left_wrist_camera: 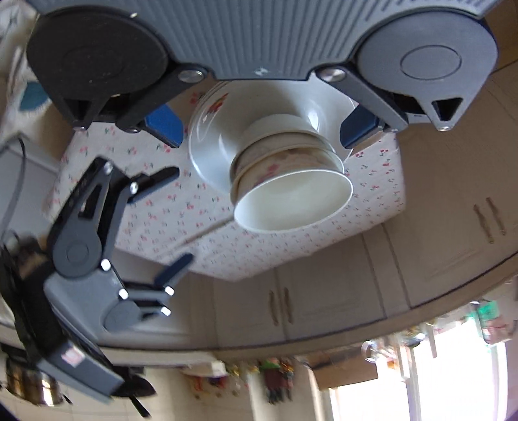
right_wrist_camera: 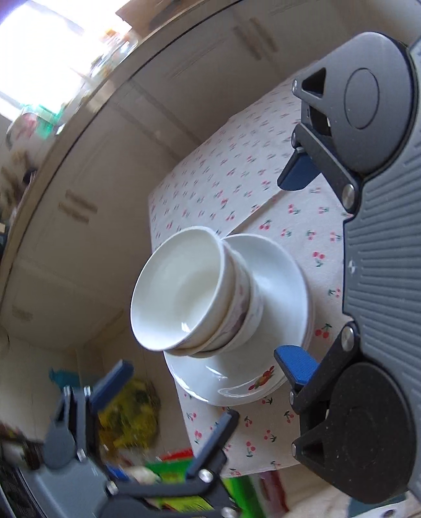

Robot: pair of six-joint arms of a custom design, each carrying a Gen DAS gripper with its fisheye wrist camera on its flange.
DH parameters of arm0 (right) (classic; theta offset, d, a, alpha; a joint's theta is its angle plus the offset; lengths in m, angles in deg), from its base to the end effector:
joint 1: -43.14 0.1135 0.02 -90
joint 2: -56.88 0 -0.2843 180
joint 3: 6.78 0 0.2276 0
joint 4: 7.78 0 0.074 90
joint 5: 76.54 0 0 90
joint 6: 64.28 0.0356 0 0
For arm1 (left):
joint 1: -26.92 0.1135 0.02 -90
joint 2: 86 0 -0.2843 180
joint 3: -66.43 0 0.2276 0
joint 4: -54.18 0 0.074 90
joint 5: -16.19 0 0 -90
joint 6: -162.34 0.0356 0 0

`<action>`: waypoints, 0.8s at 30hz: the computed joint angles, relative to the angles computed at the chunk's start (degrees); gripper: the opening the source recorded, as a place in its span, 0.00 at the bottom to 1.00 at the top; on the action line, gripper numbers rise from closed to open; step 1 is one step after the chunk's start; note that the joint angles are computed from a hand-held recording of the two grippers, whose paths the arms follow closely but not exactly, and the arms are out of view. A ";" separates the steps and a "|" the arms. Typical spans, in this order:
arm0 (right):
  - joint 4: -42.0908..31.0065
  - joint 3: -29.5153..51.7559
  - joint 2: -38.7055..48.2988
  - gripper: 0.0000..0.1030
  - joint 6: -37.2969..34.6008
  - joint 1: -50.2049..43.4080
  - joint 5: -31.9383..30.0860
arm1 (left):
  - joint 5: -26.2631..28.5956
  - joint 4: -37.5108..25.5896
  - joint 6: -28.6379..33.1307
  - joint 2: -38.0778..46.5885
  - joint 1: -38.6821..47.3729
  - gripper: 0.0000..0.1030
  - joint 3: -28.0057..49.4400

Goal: Organize plates and bowls

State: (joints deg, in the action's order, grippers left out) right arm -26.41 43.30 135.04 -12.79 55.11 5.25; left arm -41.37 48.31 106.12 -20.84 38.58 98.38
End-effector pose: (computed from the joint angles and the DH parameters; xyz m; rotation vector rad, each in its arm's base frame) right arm 0.2312 0.0542 0.2051 -1.0738 2.1193 -0.0504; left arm 0.1721 0.0160 0.1812 0.6938 2.0213 -0.1787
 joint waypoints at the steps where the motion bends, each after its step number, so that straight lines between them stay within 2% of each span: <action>1: 0.94 -2.14 -2.14 1.00 3.44 0.05 1.46 | -2.90 1.57 -4.28 -2.91 -1.92 0.99 -1.97; 2: 1.13 -3.66 -3.84 1.00 7.02 0.12 2.92 | -6.04 2.87 -8.49 -5.65 -3.99 0.99 -3.68; 4: 1.14 -6.37 -7.25 1.00 14.68 -0.03 5.79 | -16.31 3.54 -18.50 -12.50 -10.77 0.99 -6.54; 8: -0.66 -11.42 -16.80 1.00 27.84 -0.12 12.74 | -34.88 -5.59 -32.70 -20.81 -25.12 0.99 -5.75; 13: -7.96 -14.07 -29.92 1.00 36.35 -2.94 11.98 | -53.54 -15.19 -47.29 -23.81 -42.26 0.99 -2.75; 20: -15.65 -14.22 -39.14 1.00 41.00 2.66 18.90 | -67.24 -23.84 -58.01 -28.05 -57.28 0.99 -1.21; 24: -18.67 -13.86 -42.20 1.00 42.27 5.36 20.96 | -70.55 -26.73 -61.43 -29.02 -60.92 0.99 -0.36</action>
